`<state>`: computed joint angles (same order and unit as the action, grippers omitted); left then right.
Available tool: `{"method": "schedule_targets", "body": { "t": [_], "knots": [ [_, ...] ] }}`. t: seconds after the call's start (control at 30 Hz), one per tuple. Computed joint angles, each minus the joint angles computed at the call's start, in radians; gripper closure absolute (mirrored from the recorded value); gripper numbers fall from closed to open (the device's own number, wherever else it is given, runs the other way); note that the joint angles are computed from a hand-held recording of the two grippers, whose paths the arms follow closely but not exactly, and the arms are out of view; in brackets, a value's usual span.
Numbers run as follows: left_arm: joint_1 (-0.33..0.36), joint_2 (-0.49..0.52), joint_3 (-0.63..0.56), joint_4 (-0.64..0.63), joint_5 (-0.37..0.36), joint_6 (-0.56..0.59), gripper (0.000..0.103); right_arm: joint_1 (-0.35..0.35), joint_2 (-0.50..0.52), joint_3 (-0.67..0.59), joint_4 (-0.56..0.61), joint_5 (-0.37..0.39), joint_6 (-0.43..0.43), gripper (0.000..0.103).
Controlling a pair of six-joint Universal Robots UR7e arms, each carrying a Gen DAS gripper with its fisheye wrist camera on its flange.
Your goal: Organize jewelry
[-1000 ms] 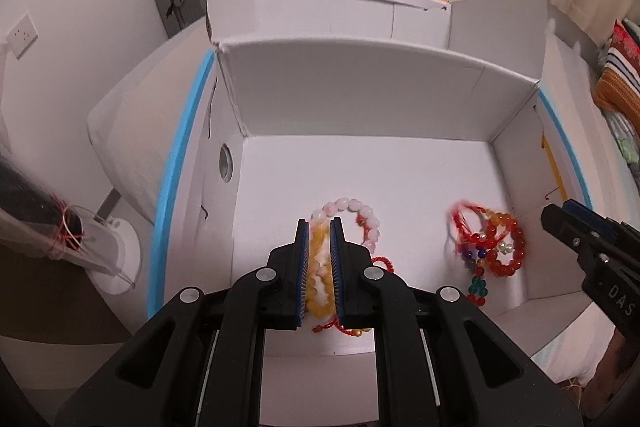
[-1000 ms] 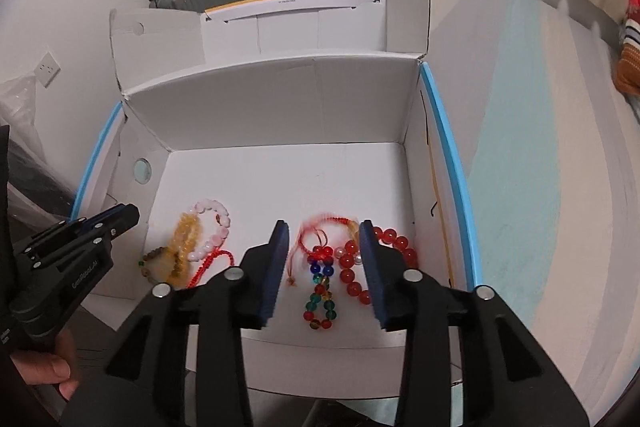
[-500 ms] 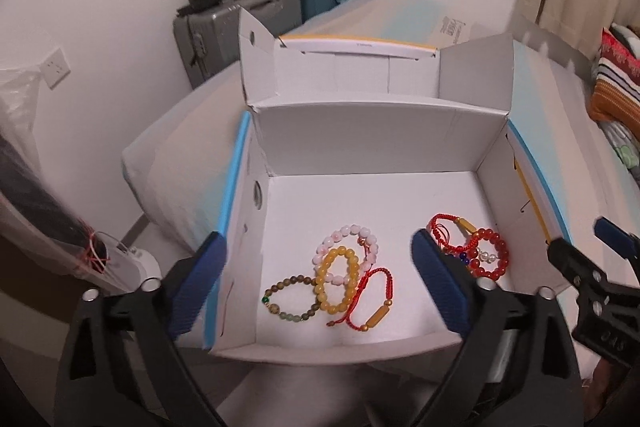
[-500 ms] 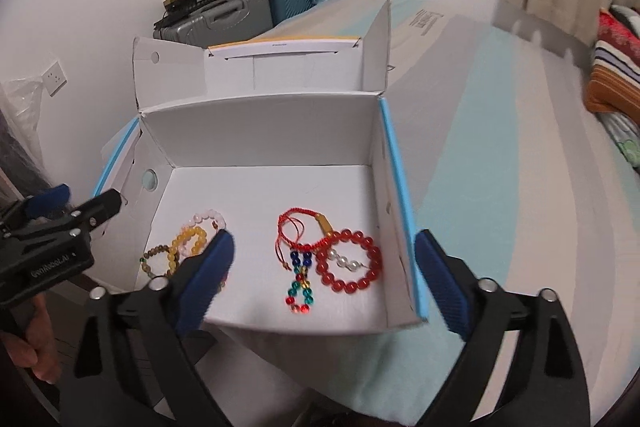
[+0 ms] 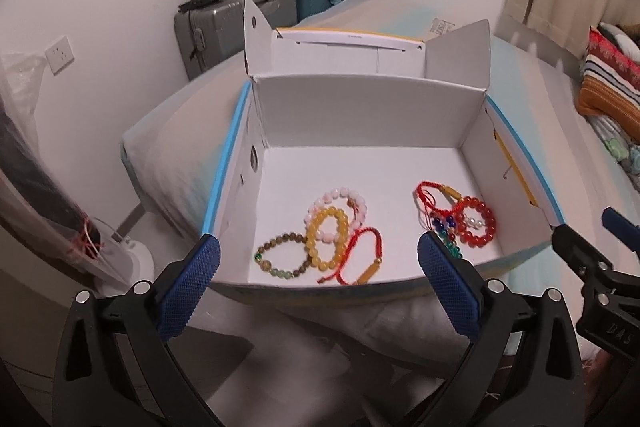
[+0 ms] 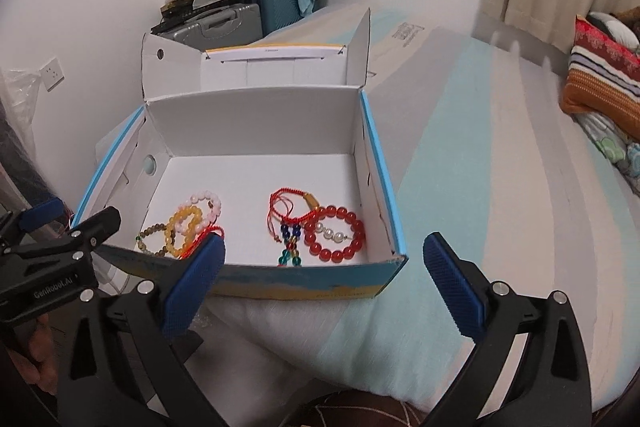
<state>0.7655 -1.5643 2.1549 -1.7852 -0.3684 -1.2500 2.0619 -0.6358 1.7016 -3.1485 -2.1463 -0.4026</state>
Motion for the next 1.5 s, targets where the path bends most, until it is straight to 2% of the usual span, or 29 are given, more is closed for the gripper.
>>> {"method": "schedule_targets", "body": {
  "t": [0.2,0.6,1.5],
  "knots": [
    [-0.006,-0.001,0.011,-0.009,-0.023,0.022,0.006,-0.001,0.001,0.006,0.004,-0.002,0.004,0.008],
    [-0.011,0.006,0.004,0.037,-0.015,-0.013,0.006,0.000,0.007,0.000,0.015,0.001,0.016,0.008],
    [-0.017,0.002,0.013,0.035,-0.013,-0.018,0.006,0.002,0.006,0.005,0.009,-0.010,0.014,0.008]
  ]
}}
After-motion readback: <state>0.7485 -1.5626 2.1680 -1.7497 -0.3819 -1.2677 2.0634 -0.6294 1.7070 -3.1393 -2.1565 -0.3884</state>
